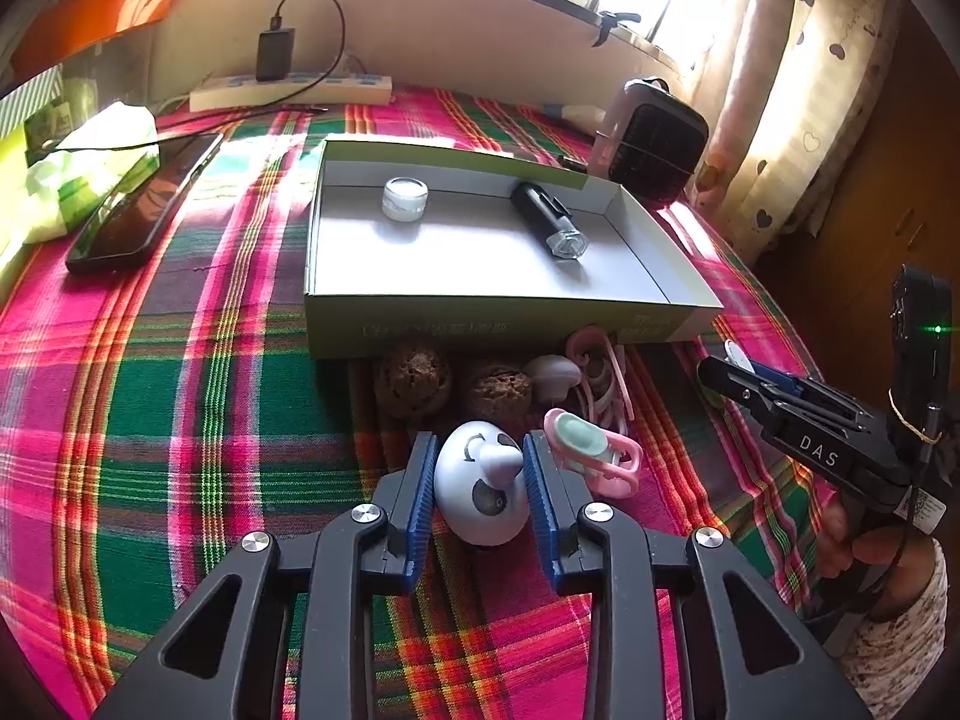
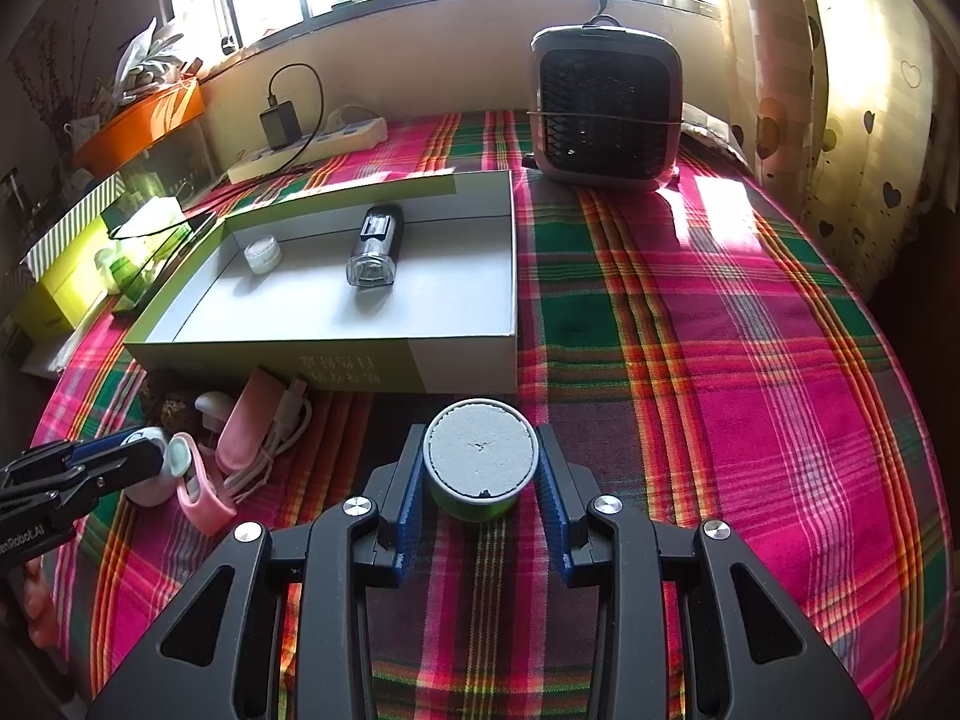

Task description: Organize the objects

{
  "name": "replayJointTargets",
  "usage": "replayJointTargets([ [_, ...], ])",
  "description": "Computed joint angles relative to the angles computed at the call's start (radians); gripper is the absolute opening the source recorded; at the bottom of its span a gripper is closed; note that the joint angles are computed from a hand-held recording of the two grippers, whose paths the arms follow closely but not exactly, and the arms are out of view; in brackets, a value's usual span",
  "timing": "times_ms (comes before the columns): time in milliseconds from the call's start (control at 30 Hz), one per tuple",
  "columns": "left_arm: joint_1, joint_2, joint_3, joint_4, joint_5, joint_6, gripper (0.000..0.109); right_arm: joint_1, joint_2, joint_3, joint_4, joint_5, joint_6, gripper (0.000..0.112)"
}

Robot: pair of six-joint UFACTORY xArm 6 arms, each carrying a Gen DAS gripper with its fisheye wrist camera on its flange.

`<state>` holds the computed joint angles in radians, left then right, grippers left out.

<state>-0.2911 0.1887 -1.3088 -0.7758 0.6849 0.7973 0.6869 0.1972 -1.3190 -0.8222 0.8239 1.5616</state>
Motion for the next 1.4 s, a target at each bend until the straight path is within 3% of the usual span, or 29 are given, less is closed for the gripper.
replayJointTargets([
  [1400,-0.012,-0.026,0.026,-0.003,-0.061,0.024,0.025,0.027,0.027,-0.046,0.001,-0.01,-0.018,0.035],
])
